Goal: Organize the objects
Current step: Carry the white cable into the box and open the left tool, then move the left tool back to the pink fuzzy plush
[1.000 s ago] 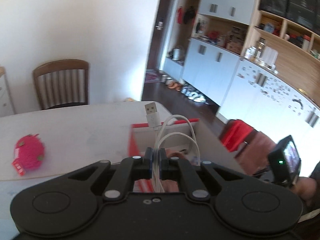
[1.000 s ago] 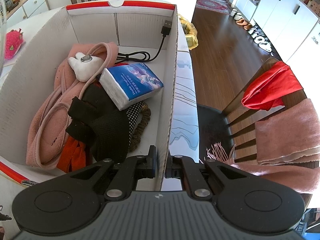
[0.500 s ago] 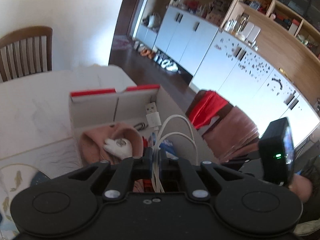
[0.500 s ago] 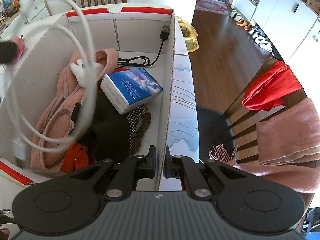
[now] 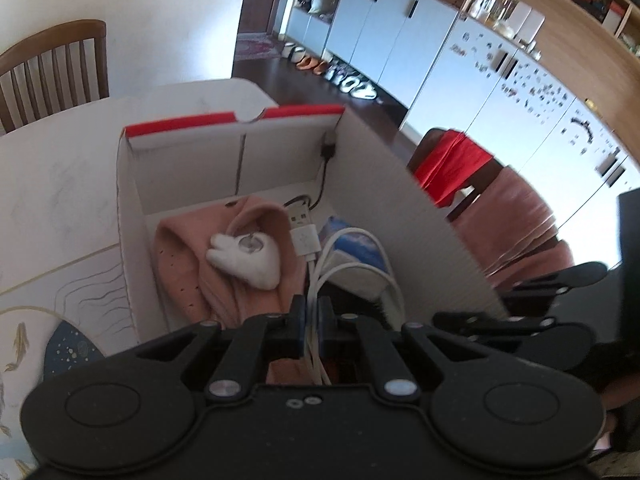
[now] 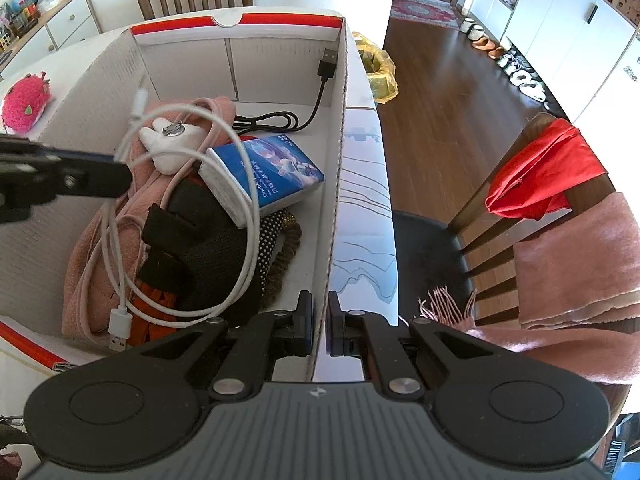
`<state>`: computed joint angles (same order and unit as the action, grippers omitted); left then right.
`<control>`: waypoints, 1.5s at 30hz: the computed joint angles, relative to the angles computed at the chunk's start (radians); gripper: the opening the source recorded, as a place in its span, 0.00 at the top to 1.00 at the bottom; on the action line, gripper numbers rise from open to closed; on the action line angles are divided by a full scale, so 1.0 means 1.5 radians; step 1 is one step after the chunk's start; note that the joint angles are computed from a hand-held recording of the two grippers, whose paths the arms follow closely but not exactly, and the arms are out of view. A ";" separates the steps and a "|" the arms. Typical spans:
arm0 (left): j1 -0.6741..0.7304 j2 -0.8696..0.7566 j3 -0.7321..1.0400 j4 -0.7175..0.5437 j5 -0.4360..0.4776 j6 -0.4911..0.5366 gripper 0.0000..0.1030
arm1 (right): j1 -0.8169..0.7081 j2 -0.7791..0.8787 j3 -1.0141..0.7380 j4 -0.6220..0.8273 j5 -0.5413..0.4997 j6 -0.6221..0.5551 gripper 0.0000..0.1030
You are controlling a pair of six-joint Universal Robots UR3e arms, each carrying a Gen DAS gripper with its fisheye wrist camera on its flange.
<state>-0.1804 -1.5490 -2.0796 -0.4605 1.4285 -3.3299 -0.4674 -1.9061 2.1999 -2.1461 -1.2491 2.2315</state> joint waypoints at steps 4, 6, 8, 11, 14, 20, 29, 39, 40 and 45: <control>-0.011 -0.023 0.010 -0.006 0.028 0.006 0.97 | 0.000 0.001 0.001 -0.001 0.000 0.000 0.94; -0.012 -0.037 0.021 -0.018 0.031 0.011 0.96 | 0.000 0.001 0.000 -0.001 0.000 0.000 0.94; -0.017 -0.050 0.032 -0.026 0.038 0.018 0.96 | 0.003 0.005 0.002 -0.005 -0.001 0.003 0.94; -0.027 -0.070 0.048 -0.039 0.051 0.026 0.95 | 0.004 0.006 0.004 -0.007 -0.001 0.003 0.94; -0.026 -0.082 0.056 -0.050 0.050 0.027 0.90 | 0.003 0.006 0.005 -0.008 -0.001 0.004 0.94; -0.028 -0.081 0.055 -0.053 0.048 0.036 0.80 | 0.000 0.009 0.004 -0.008 0.000 0.004 0.94; -0.031 -0.040 0.041 -0.051 0.049 0.025 0.66 | -0.003 0.011 0.002 -0.007 0.003 0.003 0.94; -0.031 0.037 0.029 -0.065 0.067 0.007 0.49 | -0.003 0.009 0.003 -0.006 0.004 0.002 0.94; -0.030 0.043 0.029 -0.068 0.070 0.004 0.48 | -0.003 0.008 0.004 -0.007 0.004 0.001 0.94; -0.021 0.074 0.024 -0.079 0.080 -0.002 0.39 | 0.004 0.005 0.003 -0.007 0.000 0.007 0.94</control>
